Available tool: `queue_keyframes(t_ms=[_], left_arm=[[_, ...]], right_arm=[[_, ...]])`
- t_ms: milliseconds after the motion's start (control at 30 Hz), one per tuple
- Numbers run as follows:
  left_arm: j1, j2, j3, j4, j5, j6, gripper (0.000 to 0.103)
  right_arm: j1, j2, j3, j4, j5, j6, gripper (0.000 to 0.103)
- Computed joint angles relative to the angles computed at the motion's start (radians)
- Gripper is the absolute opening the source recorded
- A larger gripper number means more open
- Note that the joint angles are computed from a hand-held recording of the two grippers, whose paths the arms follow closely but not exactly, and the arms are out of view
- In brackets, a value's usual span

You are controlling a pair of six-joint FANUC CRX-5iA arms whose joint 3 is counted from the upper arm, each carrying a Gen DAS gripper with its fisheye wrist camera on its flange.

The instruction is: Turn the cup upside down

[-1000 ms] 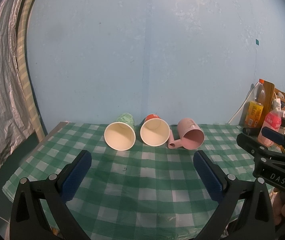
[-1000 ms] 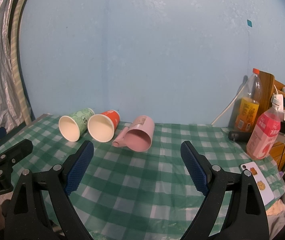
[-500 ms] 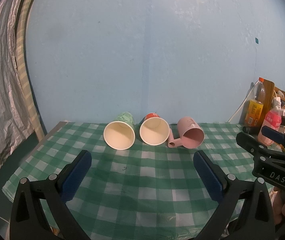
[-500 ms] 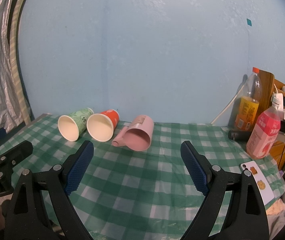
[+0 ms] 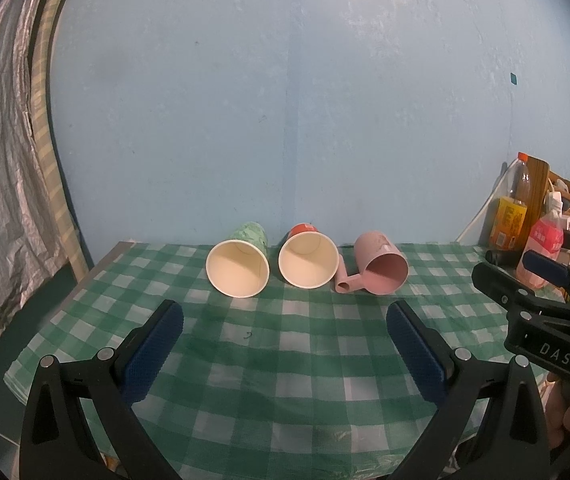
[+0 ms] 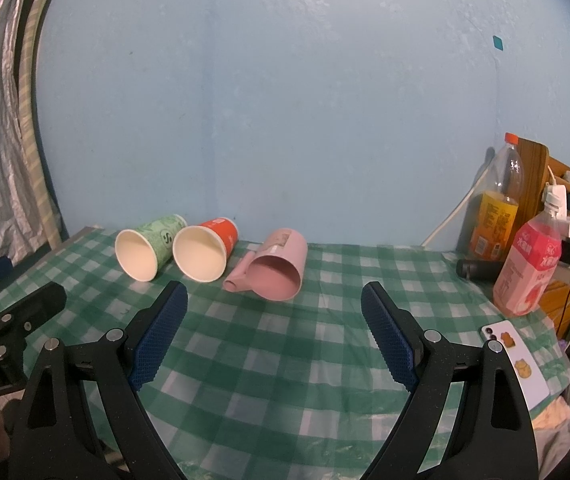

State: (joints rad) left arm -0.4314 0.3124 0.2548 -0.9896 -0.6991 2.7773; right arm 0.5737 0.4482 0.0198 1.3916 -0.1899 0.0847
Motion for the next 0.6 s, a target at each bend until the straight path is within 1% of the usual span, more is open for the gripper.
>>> queue_keyframes(t_ms=[133,333,500,600], left_arm=[[-0.001,0.002,0.001,0.002,-0.002,-0.002,0.103],[-0.002,0.002,0.001,0.001,-0.003,-0.002,0.103],[0.0,0.002,0.001,0.007,-0.001,-0.005,0.103],[0.009,0.005,0.004,0.037,-0.001,-0.024,0.103]], right_arm=[[-0.003,-0.001,-0.005,0.013,0.003,-0.014,0.088],[0.0,0.001,-0.001,-0.01,-0.002,0.003,0.088],[-0.003,-0.001,-0.006,0.0,0.001,-0.006,0.088],[-0.003,0.001,-0.003,-0.006,0.0,0.0,0.088]])
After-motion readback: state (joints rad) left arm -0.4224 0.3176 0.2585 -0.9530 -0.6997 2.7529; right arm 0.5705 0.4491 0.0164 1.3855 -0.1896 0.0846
